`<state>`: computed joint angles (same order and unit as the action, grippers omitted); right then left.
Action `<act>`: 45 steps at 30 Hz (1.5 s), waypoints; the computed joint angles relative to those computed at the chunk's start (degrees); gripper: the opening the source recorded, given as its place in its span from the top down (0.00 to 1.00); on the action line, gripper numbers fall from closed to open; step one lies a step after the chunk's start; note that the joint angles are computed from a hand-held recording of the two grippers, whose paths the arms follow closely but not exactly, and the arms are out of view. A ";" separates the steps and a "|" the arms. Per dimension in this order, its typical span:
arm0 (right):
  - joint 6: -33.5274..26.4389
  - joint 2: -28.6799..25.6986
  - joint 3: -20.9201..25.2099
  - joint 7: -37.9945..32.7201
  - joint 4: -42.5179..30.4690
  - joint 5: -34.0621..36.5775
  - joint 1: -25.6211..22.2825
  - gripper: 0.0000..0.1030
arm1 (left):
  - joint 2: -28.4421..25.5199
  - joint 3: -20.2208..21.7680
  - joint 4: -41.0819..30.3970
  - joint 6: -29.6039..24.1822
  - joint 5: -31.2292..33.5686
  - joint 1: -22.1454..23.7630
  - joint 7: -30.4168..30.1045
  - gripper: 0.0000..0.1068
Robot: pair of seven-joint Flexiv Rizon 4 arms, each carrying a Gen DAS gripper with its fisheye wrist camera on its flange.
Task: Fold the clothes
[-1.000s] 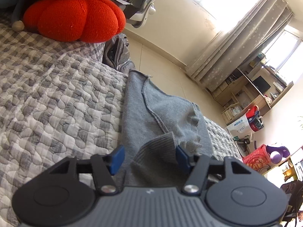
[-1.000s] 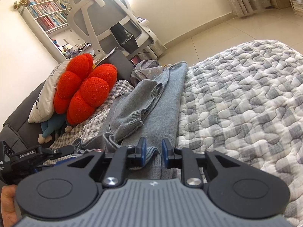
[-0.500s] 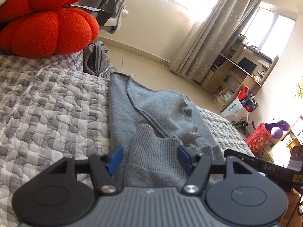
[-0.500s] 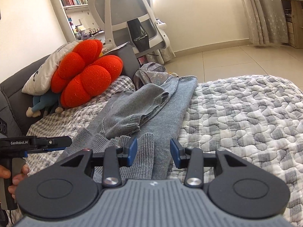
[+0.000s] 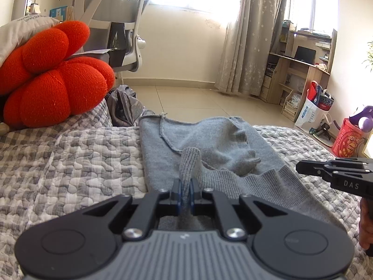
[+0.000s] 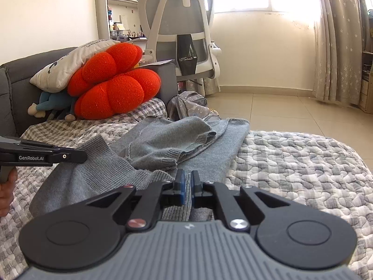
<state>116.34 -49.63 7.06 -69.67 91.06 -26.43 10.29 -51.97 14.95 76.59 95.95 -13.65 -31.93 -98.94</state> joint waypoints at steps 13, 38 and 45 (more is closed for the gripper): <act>-8.05 -3.51 12.47 3.00 -2.91 -10.16 -9.88 0.82 | -0.26 -4.90 0.90 0.85 -1.71 3.23 -0.05 0.94; 1.61 0.97 -8.92 -9.59 2.02 7.35 8.59 0.94 | -0.83 0.09 1.20 3.17 -2.62 -0.27 -2.61 0.94; 0.28 0.08 -12.26 -14.67 -1.61 15.79 13.00 0.94 | -5.12 9.71 -3.89 -1.43 -7.16 -5.38 -4.49 0.94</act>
<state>116.62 -49.56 -5.19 -84.35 89.45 -10.64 23.28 -57.09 24.66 72.70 94.52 -20.81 -37.31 -103.43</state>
